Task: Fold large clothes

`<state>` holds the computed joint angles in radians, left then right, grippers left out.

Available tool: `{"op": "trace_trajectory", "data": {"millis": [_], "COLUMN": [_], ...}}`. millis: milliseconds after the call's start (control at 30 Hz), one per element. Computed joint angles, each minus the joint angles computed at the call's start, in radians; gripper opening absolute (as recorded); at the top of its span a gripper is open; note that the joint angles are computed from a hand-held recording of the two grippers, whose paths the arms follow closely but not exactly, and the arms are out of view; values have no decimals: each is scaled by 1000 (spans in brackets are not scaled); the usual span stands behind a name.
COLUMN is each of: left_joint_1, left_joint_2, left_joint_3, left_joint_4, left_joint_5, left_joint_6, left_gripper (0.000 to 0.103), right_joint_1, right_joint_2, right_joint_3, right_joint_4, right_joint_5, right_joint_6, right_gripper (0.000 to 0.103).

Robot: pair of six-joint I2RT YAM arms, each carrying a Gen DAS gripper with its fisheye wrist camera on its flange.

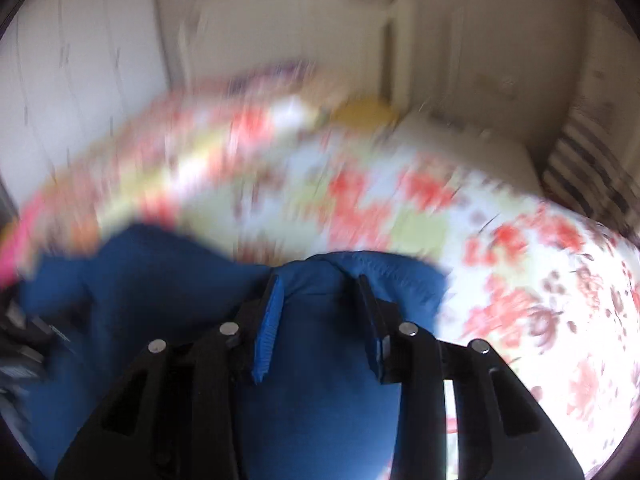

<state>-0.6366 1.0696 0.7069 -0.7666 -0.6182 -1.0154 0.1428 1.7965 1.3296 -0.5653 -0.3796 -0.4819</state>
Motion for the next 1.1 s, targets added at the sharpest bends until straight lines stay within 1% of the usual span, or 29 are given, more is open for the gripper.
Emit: {"op": "trace_trajectory", "data": {"millis": [67, 133, 167, 233, 267, 300, 333, 367, 400, 433, 467, 500, 533, 600, 667, 700, 767, 833, 867, 967, 1033, 1100], "left_joint_1": [-2, -1, -2, -5, -6, -8, -12, -13, -13, -11, -9, -10, -13, -14, -14, -14, -17, -16, -10, -18, -21, -18], "left_joint_2": [11, 9, 7, 1, 1, 2, 5, 3, 5, 5, -3, -4, -3, -8, -9, -11, -10, -12, -16, -13, -16, -30], "left_joint_3": [7, 7, 7, 3, 3, 3, 6, 5, 4, 2, -2, -1, -1, -3, -3, -4, -2, -5, -8, -4, -5, -14], "left_joint_4": [-10, -11, -11, -11, -11, -12, -15, -14, -16, -11, -6, -7, -10, -8, -9, -9, -11, -12, -5, -13, -15, -7], "left_joint_5": [-10, -9, -10, -12, -13, -14, -19, -20, -21, -17, -12, -13, -17, -16, -17, -17, -17, -16, -8, -18, -21, -14], "left_joint_6": [-1, 4, 3, 2, 1, 0, -4, -4, -6, -5, -2, -2, -5, -5, -5, -5, -5, -8, -1, -4, -6, -2], "left_gripper": [99, 99, 99, 99, 99, 99, 99, 99, 99, 99, 99, 99, 99, 99, 99, 99, 99, 99, 99, 99, 99, 99], "right_joint_1": [11, 10, 1, -19, -25, -20, 1, -7, -27, -36, -31, -24, -18, -20, -17, -2, 51, 29, 26, 31, 1, -48], "right_joint_2": [37, 33, 1, -75, -91, -75, -12, 51, 73, 91, 77, 43, -18, -115, -164, -162, -72, -32, -35, -118, -200, -298], "right_joint_3": [99, 132, 111, 20, -14, -17, 17, 69, 93, 139, 142, 118, 67, -16, -53, -53, 8, 34, 36, -31, -88, -153], "right_joint_4": [-116, -155, -119, 28, 84, 95, 39, -28, -49, -99, -104, -81, -29, 44, 63, 47, -85, -105, -107, -75, -76, -85], "right_joint_5": [32, 44, 37, 23, 14, 25, 68, 37, -6, -17, 2, 21, 34, 14, -2, 11, 87, 42, 43, 72, 25, -43], "right_joint_6": [-19, -33, -19, 39, 56, 50, 12, -3, 14, 19, 14, 12, 20, 44, 28, 0, -78, -50, -53, -51, -54, -77], "right_gripper": [38, 38, 40, 45, 52, 53, 53, 57, 58, 58, 58, 58, 58, 58, 58, 60, 64, 66, 67, 67, 69, 80]}}
